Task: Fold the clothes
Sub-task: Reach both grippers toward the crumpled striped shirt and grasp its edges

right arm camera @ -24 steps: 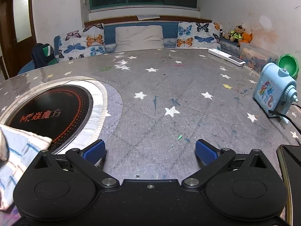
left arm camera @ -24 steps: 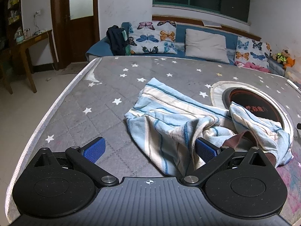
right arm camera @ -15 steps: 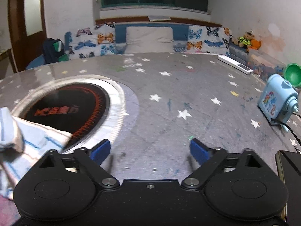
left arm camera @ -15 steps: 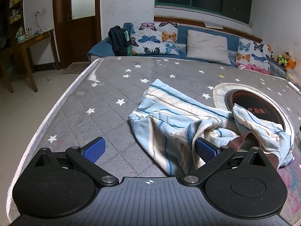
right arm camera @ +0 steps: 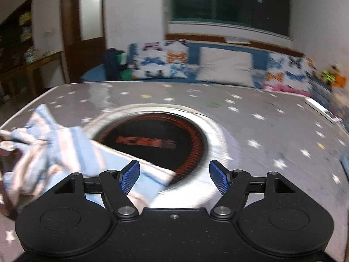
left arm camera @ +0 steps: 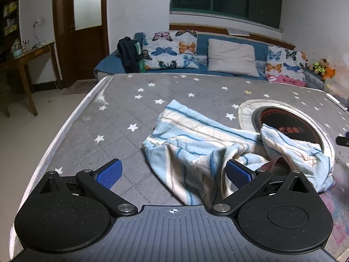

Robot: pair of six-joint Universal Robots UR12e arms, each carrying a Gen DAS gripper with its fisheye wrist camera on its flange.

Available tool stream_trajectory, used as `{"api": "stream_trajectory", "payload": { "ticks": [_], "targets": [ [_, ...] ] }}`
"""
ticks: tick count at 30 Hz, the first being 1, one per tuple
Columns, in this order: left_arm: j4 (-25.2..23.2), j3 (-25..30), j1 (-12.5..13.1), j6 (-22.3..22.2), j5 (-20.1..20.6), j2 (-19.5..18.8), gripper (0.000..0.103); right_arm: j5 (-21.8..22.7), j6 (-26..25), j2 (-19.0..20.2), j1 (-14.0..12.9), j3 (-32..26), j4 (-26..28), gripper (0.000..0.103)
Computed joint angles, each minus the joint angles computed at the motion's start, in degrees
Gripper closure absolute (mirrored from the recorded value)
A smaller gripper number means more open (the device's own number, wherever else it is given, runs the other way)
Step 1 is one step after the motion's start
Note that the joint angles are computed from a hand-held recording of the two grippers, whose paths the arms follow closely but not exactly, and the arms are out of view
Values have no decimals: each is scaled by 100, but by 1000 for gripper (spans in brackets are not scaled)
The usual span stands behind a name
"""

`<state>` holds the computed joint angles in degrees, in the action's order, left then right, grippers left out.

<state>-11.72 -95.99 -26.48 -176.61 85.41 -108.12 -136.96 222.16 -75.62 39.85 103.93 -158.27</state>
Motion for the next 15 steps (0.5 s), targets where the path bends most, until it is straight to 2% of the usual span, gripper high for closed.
{"api": "stream_trajectory", "payload": {
  "ticks": [2,8,12,15],
  "targets": [
    [29,21,-5,54,-23,-7,0,122,-296,91,17,-114,-211,30],
    [-61,175,-51,589,-299,-102,0,580,-937,341,11,-425,-607,43],
    [-103,357,-124,1248,-489,-257,0,849,-1217,460,12,-595,-722,47],
    [-200,461,-168,1524,-473,-348,1,1043,-1367,536,5,-719,-802,49]
  ]
}}
